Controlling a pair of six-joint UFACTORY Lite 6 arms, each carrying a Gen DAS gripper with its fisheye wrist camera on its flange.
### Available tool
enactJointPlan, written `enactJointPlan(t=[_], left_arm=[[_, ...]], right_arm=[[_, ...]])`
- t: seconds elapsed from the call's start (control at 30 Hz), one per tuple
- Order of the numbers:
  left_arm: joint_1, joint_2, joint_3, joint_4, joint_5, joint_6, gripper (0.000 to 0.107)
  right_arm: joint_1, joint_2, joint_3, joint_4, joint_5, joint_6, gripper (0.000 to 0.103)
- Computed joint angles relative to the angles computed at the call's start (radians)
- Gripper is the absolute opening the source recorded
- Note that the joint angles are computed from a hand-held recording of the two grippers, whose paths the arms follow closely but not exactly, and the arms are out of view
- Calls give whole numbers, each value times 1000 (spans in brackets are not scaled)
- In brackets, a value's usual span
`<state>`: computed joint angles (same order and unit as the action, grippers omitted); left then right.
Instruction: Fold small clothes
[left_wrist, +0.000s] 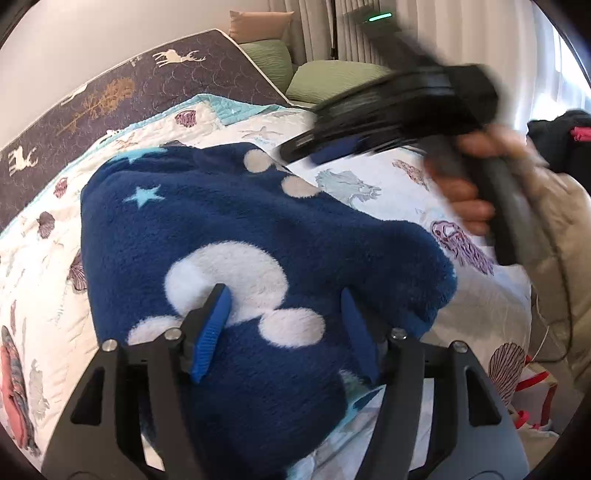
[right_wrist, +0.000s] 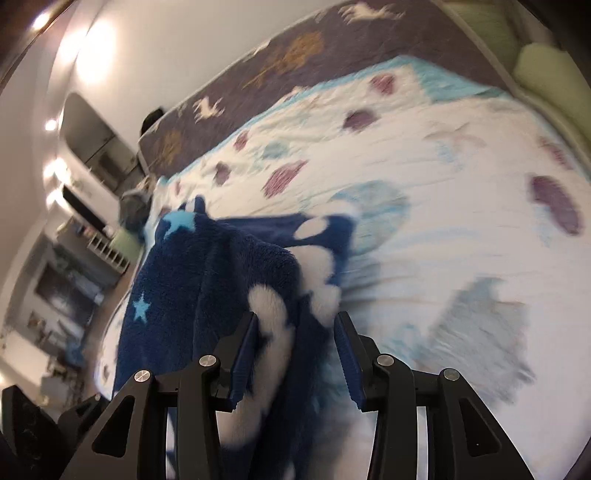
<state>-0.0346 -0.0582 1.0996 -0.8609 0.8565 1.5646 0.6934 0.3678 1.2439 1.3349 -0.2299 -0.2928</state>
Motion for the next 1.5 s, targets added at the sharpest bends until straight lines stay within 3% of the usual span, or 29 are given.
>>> enactJointPlan(t=[0.07,0.13,0.3,0.43,0.47,0.6,0.67,0.73,0.9,1.0,1.1,1.2,1.27,1.37,1.43,1.5], left_arm=[[32,24,38,1,61,-15,64],[59,43,70,7,110,-24,64],[167,147,278,3,324,-97,65],[272,206,387,-55,383,-87,72],[302,213,398,-75,381,-69,78],[336,286,412,-55,312,-53,79],[314,292,343,5,233,-47,79],[344,288,282,-49,218,5,79],[360,271,299,-34,241,1,79],[366,231,260,-47,238,34,79],[356,202,222,-49,204,68,79],[328,261,237,8,176,21,87],[322,319,236,12,164,8,90],[341,406,311,24,236,-74,92],[343,423,350,37,260,-104,92],[351,357,294,2,223,-39,92]], right_arm=[[95,-130,-106,207,-146,-180,43],[183,-231,-170,286,-228,-225,42],[406,-341,-244,4,-304,67,40],[497,-225,-138,134,-360,-28,40],[503,-185,-115,178,-360,-56,40],[484,-54,-76,386,-350,-140,40],[453,3,-93,333,-256,9,40],[451,-2,-106,298,-238,79,40],[551,-51,19,581,-510,-310,39],[593,-62,100,507,-618,-344,39],[577,26,240,494,-595,-452,40],[492,222,415,740,-524,-669,39],[452,264,365,743,-405,-614,38],[478,247,293,601,-413,-419,38],[481,254,316,629,-425,-442,38],[478,258,350,680,-441,-525,38]])
